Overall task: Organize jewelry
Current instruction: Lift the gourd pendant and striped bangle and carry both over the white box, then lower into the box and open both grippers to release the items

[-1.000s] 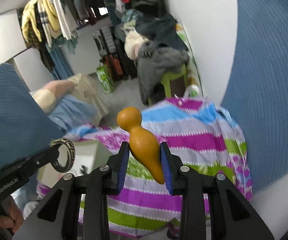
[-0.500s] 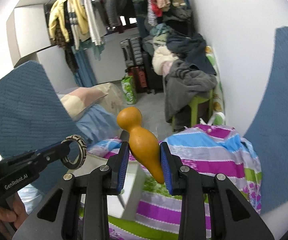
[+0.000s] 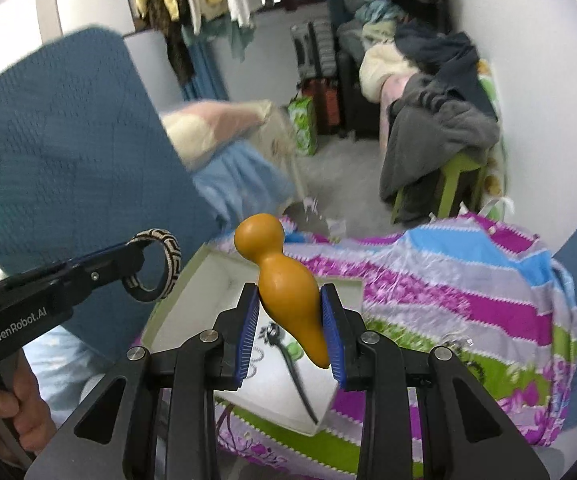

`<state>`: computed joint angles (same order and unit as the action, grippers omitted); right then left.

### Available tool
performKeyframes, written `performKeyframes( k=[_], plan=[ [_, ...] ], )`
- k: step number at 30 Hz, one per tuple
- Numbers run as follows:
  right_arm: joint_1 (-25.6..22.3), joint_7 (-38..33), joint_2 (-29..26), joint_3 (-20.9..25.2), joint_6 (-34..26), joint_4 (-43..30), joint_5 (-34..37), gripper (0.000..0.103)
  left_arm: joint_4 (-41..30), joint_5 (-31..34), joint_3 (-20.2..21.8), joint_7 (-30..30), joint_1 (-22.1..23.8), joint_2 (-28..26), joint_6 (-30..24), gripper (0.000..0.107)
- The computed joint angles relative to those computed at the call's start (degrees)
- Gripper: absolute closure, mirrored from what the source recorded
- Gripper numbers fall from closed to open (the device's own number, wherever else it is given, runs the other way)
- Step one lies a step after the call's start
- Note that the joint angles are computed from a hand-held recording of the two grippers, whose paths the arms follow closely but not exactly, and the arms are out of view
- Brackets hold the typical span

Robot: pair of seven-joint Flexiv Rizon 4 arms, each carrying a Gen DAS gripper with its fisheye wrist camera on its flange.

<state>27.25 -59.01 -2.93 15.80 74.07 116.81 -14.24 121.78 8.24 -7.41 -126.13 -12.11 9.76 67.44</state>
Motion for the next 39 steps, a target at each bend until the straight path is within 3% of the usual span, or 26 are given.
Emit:
performKeyframes(
  k=[4,7,20,25,34,35,36,38,39],
  plan=[
    [0.9,-1.2,-2.6,0.6,-2.4,-0.6,1.2,0.074,3.3,-3.0,1.9,2.7,-0.4,-1.6,1.4,0.101],
    [1.6,-2.3,-4.6,0.8,-4.3,-1.2,1.7,0.074,6.7,-9.3,3.7,7.6,-1.6,-3.4,4.3,0.101],
    [3.9,-6.2,-11.5,1.5,-10.0,-4.1,3.2,0.074,11.7,-15.0,4.8,12.6,-0.1,-7.8,5.0,0.101],
    [4.3,-6.6,-12.6,1.3,-11.0,-5.0,3.3,0.074,11.5,-15.3,4.6,13.4,-0.1,-8.4,5.4,0.099],
    [3.1,-8.1,-10.3,1.5,-8.2,-4.4,5.3,0.074,8.1,-7.5,3.6,5.8,0.4,-5.6,2.4,0.097],
    [2.9,-8.4,-9.7,1.5,-7.7,-4.2,5.5,0.074,7.6,-6.4,3.3,4.5,0.5,-5.1,1.8,0.086],
    [2.7,-8.7,-9.1,1.5,-7.4,-4.0,5.5,0.074,7.0,-5.1,3.0,3.4,0.5,-4.8,1.6,0.064],
    [2.5,-9.3,-7.9,1.5,-6.3,-3.5,5.4,0.074,5.7,-0.9,2.2,-0.6,1.2,-3.7,0.5,0.042],
    [2.0,-10.2,-6.4,1.6,-5.1,-2.9,5.5,0.074,5.0,1.1,1.6,-2.8,1.5,-3.1,-0.2,0.042]
  ],
)
